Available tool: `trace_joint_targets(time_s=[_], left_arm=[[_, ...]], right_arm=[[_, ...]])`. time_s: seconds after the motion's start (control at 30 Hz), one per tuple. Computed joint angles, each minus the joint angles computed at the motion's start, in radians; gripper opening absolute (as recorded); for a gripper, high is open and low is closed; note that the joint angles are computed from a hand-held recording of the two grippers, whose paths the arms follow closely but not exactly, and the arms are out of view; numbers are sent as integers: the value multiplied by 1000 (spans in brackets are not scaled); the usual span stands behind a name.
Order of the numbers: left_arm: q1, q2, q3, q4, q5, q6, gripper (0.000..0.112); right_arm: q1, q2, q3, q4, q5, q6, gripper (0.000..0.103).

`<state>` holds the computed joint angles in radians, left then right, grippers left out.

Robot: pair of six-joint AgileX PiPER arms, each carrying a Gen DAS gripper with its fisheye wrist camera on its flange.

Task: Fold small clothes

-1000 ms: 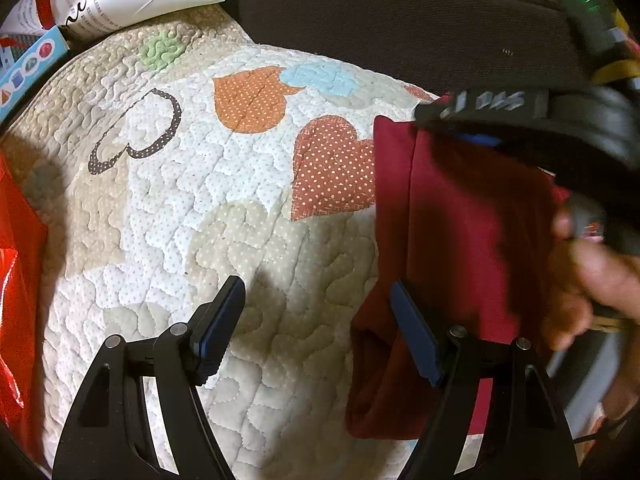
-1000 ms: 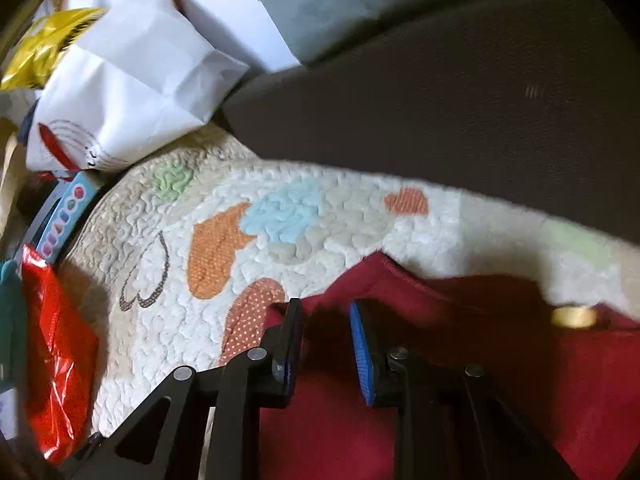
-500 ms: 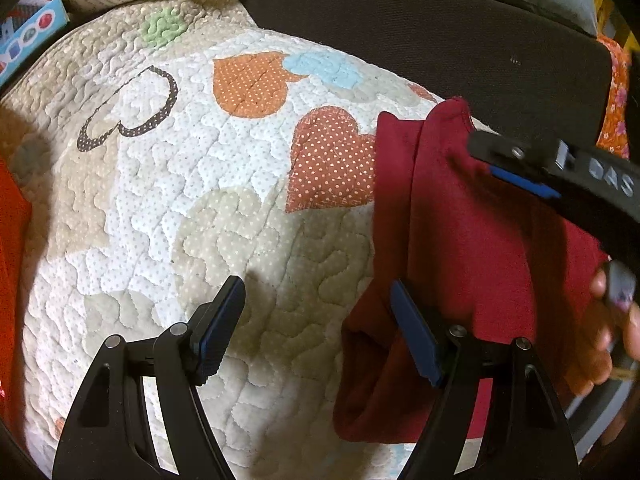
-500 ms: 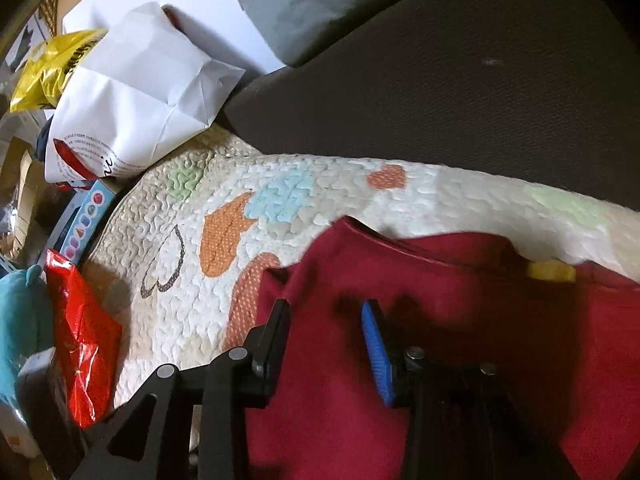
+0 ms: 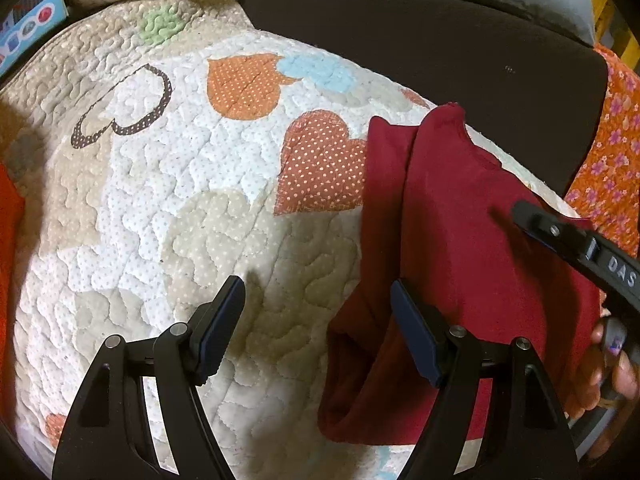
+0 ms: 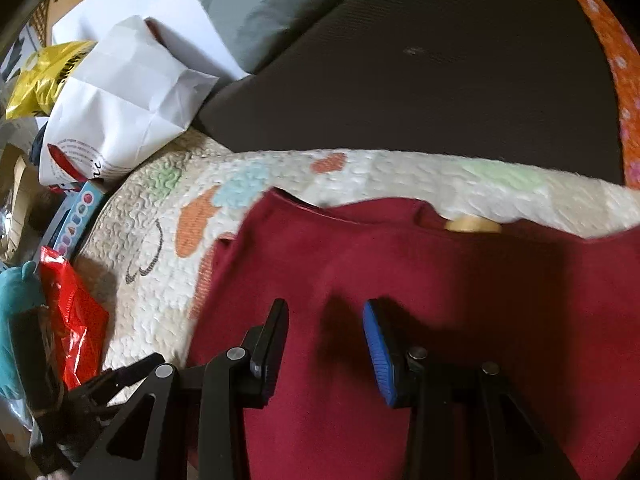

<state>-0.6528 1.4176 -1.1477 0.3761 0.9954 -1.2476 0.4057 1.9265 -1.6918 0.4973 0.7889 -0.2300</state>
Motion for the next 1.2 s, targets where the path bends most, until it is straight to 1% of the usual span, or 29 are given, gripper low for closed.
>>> trace_joint_targets(time_s=[0.07, 0.13, 0.23, 0.3, 0.37, 0.5, 0.53, 0.6, 0.67, 0.73, 0.87, 0.93, 1.07, 1.1, 1.2], left_arm=[[-8, -17, 4, 21, -4, -33, 76], [-20, -33, 5, 42, -5, -53, 76], [-31, -21, -7, 47, 1, -40, 76], [-21, -12, -4, 26, -6, -26, 76], [-11, -10, 3, 2, -19, -12, 76], [15, -23, 21, -40, -52, 13, 76], [20, -24, 27, -49, -61, 17, 76], [47, -31, 45, -89, -101, 42, 76], [76, -40, 63, -131, -152, 84, 76], [125, -58, 100, -202, -248, 159, 76], [240, -49, 143, -430, -347, 357, 79], [266, -58, 148, -483, -361, 397, 79], [344, -97, 185, -687, -419, 553, 79], [354, -103, 193, -716, -430, 572, 79], [342, -90, 180, -730, -411, 592, 79]], right_arm=[[-27, -34, 59, 54, -18, -50, 37], [-48, -65, 115, 91, -35, -93, 40], [-57, -77, 147, 90, -40, -95, 40], [-55, -77, 156, 117, -40, -104, 40], [-46, -67, 144, 148, -30, -121, 40], [-7, -26, 68, 151, -9, -90, 40], [2, -12, 44, 147, -6, -71, 42], [14, 9, 8, 132, -4, -30, 45], [19, 14, 1, 157, -7, -32, 45], [21, 13, 4, 187, -6, -45, 45], [11, -15, 65, 222, -18, -83, 45], [-10, -39, 115, 263, -30, -114, 45], [-51, -66, 172, 321, -31, -165, 46], [-58, -66, 175, 327, -28, -170, 46], [-68, -57, 165, 353, -19, -184, 46]])
